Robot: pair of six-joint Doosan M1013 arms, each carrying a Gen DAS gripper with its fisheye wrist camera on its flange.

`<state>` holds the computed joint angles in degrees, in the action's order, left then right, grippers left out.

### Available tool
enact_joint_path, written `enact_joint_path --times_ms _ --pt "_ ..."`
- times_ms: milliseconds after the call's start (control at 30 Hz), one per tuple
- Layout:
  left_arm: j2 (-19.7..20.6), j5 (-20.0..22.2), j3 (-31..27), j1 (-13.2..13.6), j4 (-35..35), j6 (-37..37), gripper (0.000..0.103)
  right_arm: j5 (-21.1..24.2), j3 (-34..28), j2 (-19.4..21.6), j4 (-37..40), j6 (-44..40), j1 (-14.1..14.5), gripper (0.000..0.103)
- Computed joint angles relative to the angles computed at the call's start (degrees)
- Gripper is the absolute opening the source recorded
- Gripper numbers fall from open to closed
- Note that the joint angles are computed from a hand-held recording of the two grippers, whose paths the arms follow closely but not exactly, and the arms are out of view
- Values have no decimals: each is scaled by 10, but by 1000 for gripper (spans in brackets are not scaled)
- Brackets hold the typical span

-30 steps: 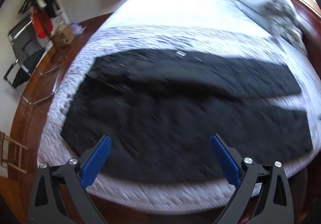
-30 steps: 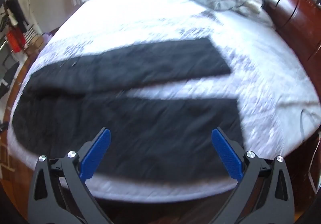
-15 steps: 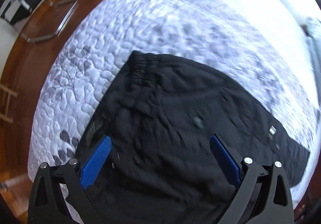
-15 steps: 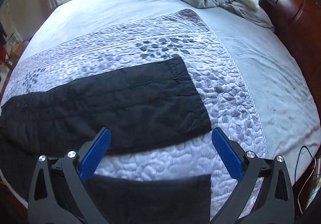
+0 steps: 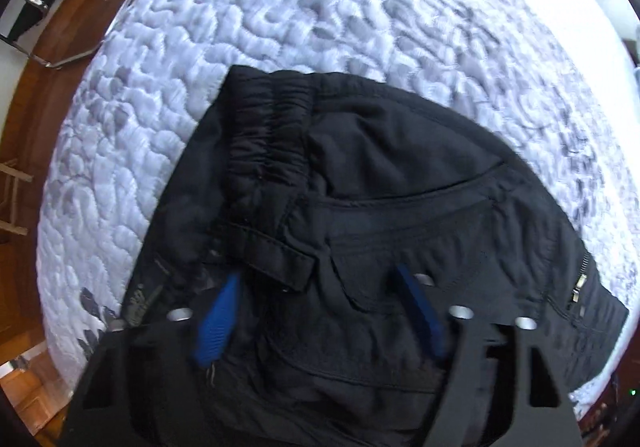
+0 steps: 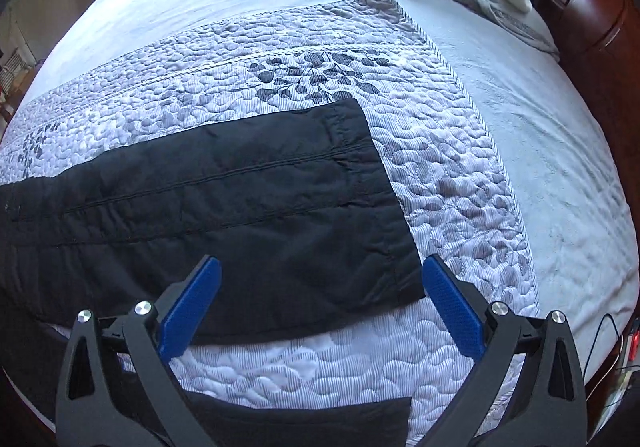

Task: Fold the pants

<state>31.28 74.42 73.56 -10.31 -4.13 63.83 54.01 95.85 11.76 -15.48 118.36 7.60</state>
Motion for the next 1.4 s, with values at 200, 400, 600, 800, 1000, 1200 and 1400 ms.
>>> enact_joint_path --times_ms 200,400,600,800,1000,1200,1400 --pt "-27 -36 27 -12 -43 9 13 -5 -10 7 26 4 -19 100" --pt "-39 -48 29 -34 -27 6 11 -11 -31 21 74 -46 -60 100" --pt "-29 -56 27 -15 -26 16 11 18 -75 65 155 -117 -112 100" --pt "-18 -54 19 -18 -11 6 11 43 -122 118 158 -136 -100 100" --pt "-14 -54 17 -16 -15 12 12 83 -156 163 145 -143 -87 87" --pt "-17 -65 22 -20 1 6 11 80 -159 155 132 -167 -72 12" --pt "-54 -137 57 -33 39 -7 11 9 -129 105 58 -135 -48 9"
